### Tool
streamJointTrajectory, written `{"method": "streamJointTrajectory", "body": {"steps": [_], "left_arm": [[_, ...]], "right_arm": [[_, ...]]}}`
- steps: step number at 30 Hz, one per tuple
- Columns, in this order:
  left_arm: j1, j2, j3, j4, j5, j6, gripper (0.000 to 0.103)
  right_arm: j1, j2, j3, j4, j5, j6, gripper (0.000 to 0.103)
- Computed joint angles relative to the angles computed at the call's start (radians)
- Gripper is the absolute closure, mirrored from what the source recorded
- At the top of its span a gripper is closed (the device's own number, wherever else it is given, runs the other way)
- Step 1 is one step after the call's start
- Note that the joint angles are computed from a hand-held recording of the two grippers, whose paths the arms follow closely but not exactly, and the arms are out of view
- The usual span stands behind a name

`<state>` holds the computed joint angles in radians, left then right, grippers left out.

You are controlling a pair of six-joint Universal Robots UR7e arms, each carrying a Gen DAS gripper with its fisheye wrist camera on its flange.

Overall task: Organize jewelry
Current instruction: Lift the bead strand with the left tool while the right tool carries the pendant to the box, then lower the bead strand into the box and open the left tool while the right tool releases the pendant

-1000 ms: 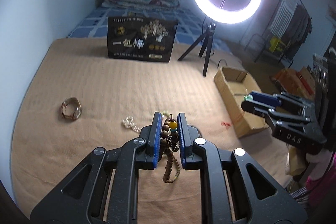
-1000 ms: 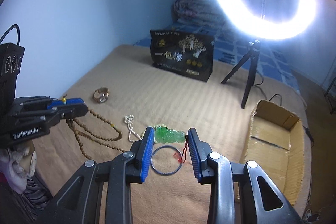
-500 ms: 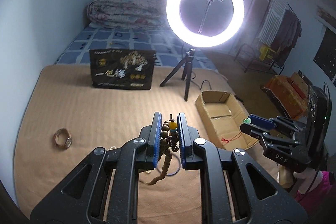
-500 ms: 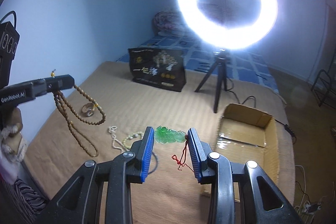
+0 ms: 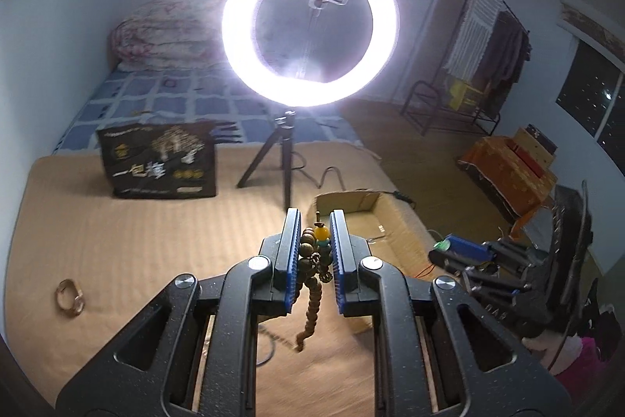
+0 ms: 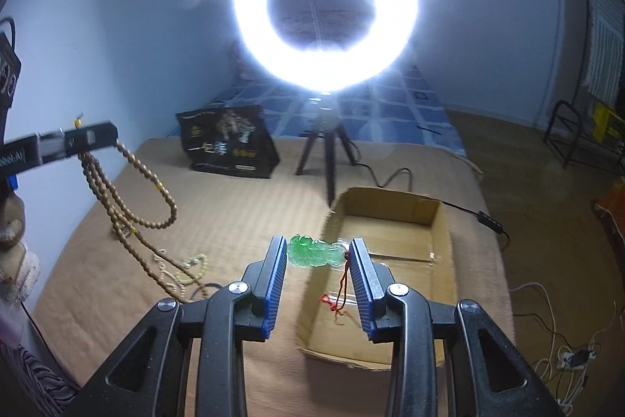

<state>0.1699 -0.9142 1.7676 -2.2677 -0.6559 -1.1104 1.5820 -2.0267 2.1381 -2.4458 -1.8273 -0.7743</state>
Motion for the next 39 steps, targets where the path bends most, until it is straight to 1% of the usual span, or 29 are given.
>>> {"method": "streamJointTrajectory", "body": {"steps": [5,10,21,27,33,39], "left_arm": [[0.024,0.079,-0.074,-0.087,-0.011,0.101,0.09],[0.048,0.154,-0.15,-0.149,-0.027,0.183,0.09],[0.099,0.313,-0.321,-0.226,-0.072,0.339,0.09],[0.124,0.37,-0.386,-0.233,-0.103,0.382,0.09],[0.147,0.404,-0.418,-0.251,-0.139,0.428,0.09],[0.175,0.433,-0.431,-0.232,-0.174,0.422,0.09]], "right_arm": [[-0.047,0.0,-0.016,-0.005,0.006,-0.021,0.07],[-0.102,-0.004,-0.041,0.015,0.037,-0.023,0.07],[-0.194,0.023,-0.092,0.034,0.083,-0.03,0.07],[-0.217,0.045,-0.098,0.032,0.088,-0.035,0.07],[-0.229,0.067,-0.095,0.018,0.076,-0.046,0.07],[-0.259,0.089,-0.103,0.019,0.075,-0.041,0.07]]}}
